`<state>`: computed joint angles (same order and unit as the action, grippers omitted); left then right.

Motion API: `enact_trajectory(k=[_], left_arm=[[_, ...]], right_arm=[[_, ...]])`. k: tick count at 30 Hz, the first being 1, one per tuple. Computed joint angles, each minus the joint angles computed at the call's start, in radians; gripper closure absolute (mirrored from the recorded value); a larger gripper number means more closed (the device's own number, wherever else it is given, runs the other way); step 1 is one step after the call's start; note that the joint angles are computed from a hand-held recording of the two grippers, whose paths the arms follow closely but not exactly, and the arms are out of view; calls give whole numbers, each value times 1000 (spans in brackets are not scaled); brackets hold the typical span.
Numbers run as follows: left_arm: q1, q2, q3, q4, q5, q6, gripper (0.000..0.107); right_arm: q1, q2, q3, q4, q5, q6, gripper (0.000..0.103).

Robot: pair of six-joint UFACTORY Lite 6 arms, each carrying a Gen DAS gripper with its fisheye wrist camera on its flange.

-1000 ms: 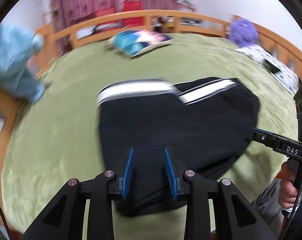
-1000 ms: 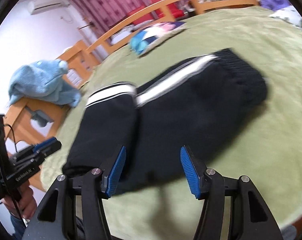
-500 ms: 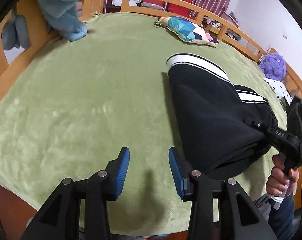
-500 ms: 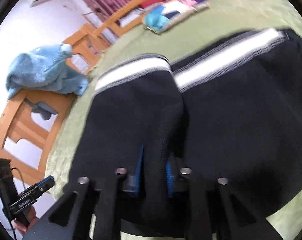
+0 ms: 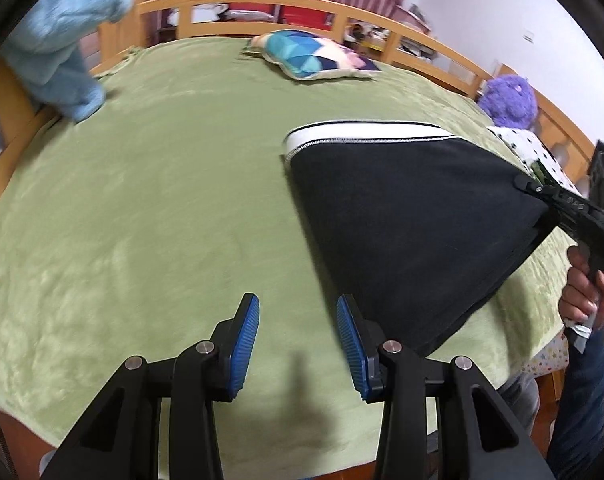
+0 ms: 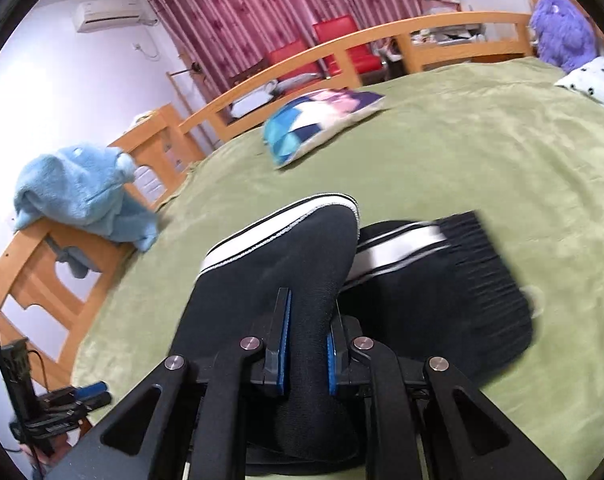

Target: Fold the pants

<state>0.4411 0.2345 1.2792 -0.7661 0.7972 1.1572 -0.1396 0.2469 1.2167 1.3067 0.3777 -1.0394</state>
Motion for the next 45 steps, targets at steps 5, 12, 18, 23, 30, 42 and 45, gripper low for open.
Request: enact_trajectory(k=[5, 12, 18, 23, 30, 42, 45], left_arm=[[-112, -39, -41, 20, -48, -48, 68], [-165, -20, -54, 30, -61, -84, 68], [-175, -11, -50, 37, -49, -91, 68], [-199, 13, -35, 18, -53, -85, 68], [-234, 55, 25, -35, -19, -88, 63], [-267, 59, -61, -64, -41, -14, 56], [-284, 154, 79, -20, -71, -98, 53]], right_arm=[[-153, 114, 40, -8, 103, -81, 89], [-218, 179, -20, 182, 161, -312, 90], [-282, 101, -34, 213, 170, -354, 90], [-315, 217, 12, 130, 156, -289, 89], [-269, 97, -30, 82, 72, -273, 84], [-273, 60, -101, 21, -2, -326, 68], [-275, 121, 8, -70, 17, -229, 41]])
